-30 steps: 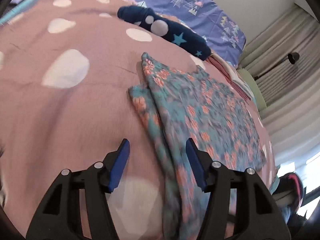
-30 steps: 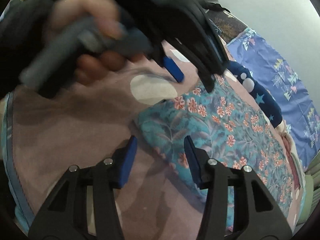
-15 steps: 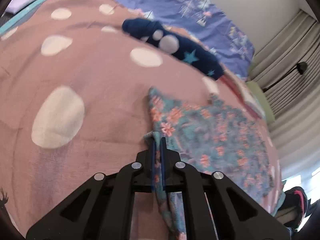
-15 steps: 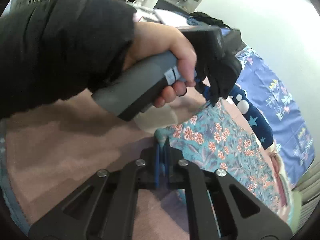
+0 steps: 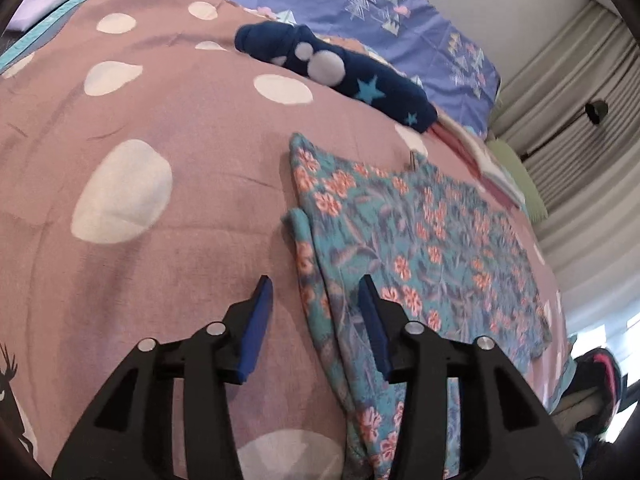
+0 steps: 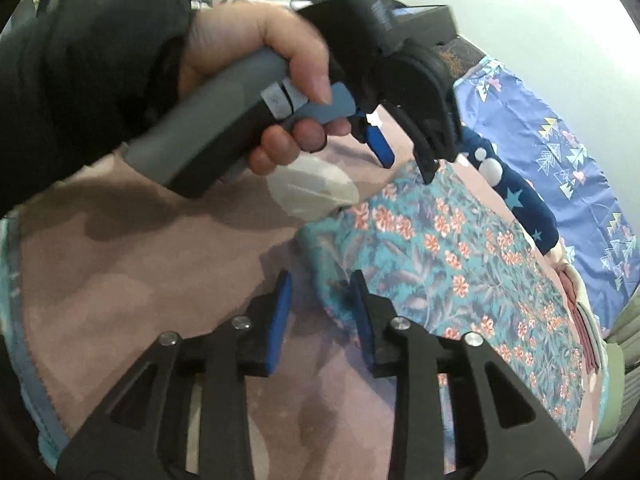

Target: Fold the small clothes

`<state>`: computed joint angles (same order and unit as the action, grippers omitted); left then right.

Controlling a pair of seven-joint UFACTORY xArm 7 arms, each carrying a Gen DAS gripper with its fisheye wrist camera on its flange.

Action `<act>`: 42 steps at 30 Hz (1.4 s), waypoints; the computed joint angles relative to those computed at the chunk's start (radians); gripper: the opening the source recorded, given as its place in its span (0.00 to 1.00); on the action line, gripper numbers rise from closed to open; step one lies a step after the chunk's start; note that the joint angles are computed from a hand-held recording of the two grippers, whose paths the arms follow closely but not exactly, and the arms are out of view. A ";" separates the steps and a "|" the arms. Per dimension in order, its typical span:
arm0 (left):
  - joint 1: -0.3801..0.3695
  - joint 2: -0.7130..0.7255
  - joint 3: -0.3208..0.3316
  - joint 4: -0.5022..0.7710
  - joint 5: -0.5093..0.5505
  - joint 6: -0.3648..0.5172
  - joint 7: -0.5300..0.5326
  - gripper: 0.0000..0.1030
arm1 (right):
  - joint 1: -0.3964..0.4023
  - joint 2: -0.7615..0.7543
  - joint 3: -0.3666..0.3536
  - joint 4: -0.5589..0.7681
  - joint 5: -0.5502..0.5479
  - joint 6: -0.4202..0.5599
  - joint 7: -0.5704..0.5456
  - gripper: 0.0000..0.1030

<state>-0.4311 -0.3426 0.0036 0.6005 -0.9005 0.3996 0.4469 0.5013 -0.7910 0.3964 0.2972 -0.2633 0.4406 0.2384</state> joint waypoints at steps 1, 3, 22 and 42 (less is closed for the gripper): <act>-0.004 0.004 -0.001 0.002 -0.002 -0.001 0.006 0.48 | -0.016 0.007 0.023 0.006 -0.010 0.000 0.016 0.32; -0.008 0.030 0.002 0.027 -0.010 0.014 0.016 0.48 | -0.049 0.025 0.060 0.024 -0.037 -0.002 0.047 0.36; 0.058 0.120 -0.104 0.137 0.103 -0.022 -0.138 0.07 | -0.072 -0.069 -0.094 -0.016 0.012 -0.145 0.032 0.04; 0.070 0.118 -0.112 0.149 0.410 0.023 -0.403 0.07 | 0.092 -0.257 -0.106 -0.111 0.162 -0.037 -0.109 0.58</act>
<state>-0.3610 -0.2247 -0.1080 0.7492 -0.4908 0.4227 0.0443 0.5936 -1.0476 0.2899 0.1861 -0.1009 0.4036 0.1295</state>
